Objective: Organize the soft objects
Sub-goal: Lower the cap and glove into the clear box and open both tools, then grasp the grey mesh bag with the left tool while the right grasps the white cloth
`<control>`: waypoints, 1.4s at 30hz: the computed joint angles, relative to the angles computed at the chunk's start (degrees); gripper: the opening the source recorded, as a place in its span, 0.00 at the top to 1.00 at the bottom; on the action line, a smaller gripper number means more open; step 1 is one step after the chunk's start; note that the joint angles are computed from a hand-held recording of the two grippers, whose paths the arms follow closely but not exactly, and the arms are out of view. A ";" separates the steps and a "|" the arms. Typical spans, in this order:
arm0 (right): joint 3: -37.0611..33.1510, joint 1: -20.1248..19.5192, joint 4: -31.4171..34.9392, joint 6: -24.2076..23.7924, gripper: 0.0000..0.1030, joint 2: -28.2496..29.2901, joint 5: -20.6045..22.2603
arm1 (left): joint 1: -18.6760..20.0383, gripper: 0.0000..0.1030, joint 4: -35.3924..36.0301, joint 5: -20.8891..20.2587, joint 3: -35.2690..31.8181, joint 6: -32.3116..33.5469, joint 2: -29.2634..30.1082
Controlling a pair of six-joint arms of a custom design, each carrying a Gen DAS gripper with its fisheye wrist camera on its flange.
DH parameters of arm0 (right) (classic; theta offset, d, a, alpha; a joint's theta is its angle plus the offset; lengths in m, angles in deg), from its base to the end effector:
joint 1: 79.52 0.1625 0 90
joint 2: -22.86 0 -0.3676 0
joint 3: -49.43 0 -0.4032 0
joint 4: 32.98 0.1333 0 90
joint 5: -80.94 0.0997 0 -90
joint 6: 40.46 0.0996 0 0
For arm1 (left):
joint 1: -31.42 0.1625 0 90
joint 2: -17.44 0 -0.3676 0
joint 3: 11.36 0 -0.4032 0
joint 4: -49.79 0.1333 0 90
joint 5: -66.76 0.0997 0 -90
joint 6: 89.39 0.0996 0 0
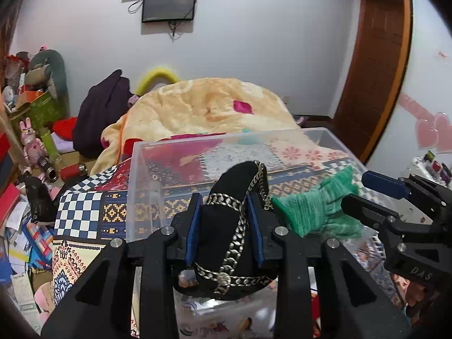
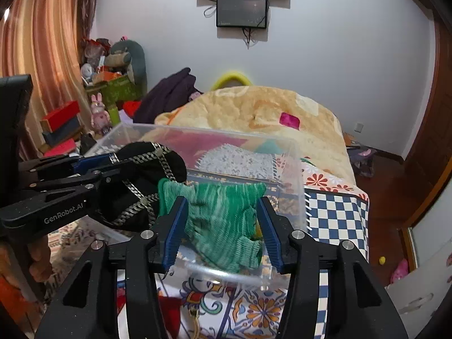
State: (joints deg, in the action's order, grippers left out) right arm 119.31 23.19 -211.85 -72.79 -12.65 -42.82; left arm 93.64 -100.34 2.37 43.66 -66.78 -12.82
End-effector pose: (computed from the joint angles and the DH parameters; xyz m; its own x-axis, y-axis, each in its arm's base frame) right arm 0.2427 -0.7216 0.1815 -0.7011 -0.0846 0.7081 -0.5949 0.6169 -0.5153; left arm -0.2247 -0.8050 0.1633 -0.6980 0.4610 -0.5479 0.7024 0.5895 -0.3989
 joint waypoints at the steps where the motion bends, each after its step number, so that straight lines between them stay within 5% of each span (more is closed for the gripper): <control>1: 0.47 0.07 -0.47 0.06 0.49 -0.32 0.30 | -0.04 0.70 0.04 -0.73 0.56 0.23 -0.63; 7: 6.62 0.70 -5.44 -0.78 0.40 -4.11 2.42 | -1.00 0.70 -1.88 -3.24 6.76 3.12 -5.90; 18: 16.08 1.34 -8.85 -0.60 0.32 -8.05 4.03 | -1.87 0.41 -9.87 -1.94 22.74 4.39 -15.36; 30: 23.63 -0.96 -2.95 7.65 0.31 -11.66 6.11 | -0.05 0.32 -8.93 -1.67 33.84 1.13 -20.57; 37: 26.52 -2.08 -1.98 9.57 0.31 -12.60 6.72 | 0.40 0.26 -10.11 -0.95 34.15 0.47 -19.36; 42: 27.43 -2.34 -2.28 9.28 0.61 -13.14 7.20 | 0.89 0.26 -8.15 -0.84 31.83 -1.59 -17.74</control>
